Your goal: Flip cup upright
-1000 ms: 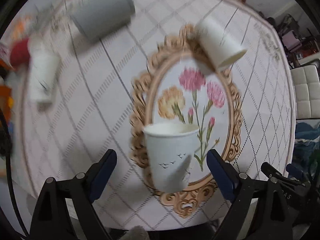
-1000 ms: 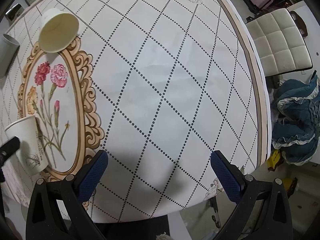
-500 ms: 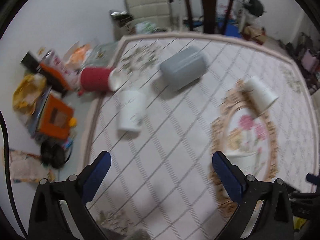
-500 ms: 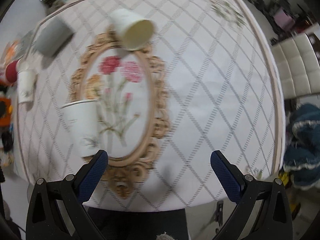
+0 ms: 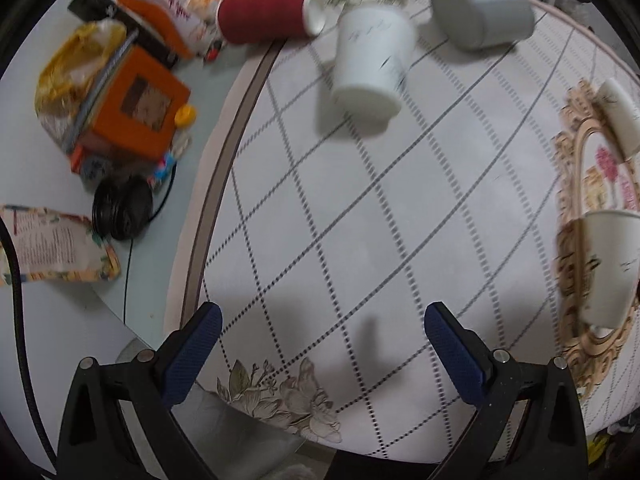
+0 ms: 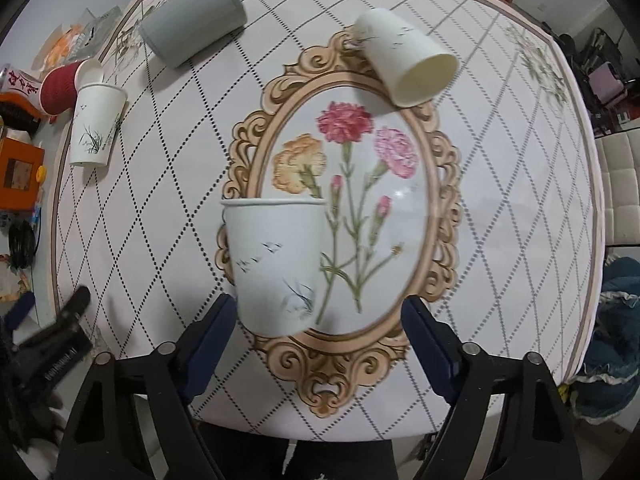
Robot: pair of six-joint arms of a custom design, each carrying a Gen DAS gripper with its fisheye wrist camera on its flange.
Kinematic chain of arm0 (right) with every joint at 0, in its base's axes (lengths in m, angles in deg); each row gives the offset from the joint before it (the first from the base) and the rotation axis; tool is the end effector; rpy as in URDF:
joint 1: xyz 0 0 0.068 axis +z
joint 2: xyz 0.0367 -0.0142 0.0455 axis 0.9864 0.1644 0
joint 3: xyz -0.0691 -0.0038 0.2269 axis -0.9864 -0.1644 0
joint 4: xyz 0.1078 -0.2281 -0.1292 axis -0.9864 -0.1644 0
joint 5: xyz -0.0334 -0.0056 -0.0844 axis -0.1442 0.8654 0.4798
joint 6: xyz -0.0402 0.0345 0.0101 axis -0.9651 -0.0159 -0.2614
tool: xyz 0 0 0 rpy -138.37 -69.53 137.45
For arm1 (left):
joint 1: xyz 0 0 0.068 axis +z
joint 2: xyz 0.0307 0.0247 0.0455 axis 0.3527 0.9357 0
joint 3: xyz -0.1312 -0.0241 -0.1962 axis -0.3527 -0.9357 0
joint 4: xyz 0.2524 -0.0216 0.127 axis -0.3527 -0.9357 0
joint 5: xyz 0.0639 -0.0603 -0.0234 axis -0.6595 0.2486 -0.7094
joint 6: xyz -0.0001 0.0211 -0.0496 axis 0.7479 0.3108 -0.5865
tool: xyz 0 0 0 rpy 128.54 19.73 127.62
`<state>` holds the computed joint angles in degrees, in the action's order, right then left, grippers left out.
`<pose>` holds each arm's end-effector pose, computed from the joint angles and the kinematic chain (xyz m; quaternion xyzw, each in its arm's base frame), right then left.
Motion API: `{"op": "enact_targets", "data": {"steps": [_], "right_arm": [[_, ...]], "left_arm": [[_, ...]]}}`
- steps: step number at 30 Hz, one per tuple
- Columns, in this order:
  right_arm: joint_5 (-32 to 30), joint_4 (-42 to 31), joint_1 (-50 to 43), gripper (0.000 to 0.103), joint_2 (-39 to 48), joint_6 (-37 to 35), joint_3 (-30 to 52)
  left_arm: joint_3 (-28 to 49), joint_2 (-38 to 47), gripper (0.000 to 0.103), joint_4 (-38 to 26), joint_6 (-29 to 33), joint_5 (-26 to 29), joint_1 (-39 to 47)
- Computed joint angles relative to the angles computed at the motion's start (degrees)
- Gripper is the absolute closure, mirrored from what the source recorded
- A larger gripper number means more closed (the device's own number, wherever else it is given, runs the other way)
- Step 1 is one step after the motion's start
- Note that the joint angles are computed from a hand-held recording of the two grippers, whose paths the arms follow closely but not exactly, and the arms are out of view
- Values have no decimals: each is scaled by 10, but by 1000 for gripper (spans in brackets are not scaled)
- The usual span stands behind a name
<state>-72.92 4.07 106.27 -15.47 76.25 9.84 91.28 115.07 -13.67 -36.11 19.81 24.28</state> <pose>0.2055 0.0993 0.2075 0.0371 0.9993 0.0049 0.0044 0.1788 0.0199 0.2105 -0.0360 0.9898 0.1228 0.0626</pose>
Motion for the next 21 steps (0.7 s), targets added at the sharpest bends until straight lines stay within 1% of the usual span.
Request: {"op": "enact_targets", "data": {"steps": [4,12,13,14,16,21], "right_arm": [[-16,22,5,27,39,5,13],[-37,49,15,29,115,3,45],[-42,51,16,33,128,2,49],[-44,53,16,33,138,2,52],[-45,53,17,42,159,-1,59],[-48,65,17,43,171,5,67]], "left_arm": [[-13,16,0,11,18,-3,28],[-12,34,0,17,37,-7,46],[-10,37,0,18,39,-6,49],[-8,39,0,17,38,-6,49],[-5,46,0,19,39,-6,50],[4,67,0,12,32,-3,44]]}}
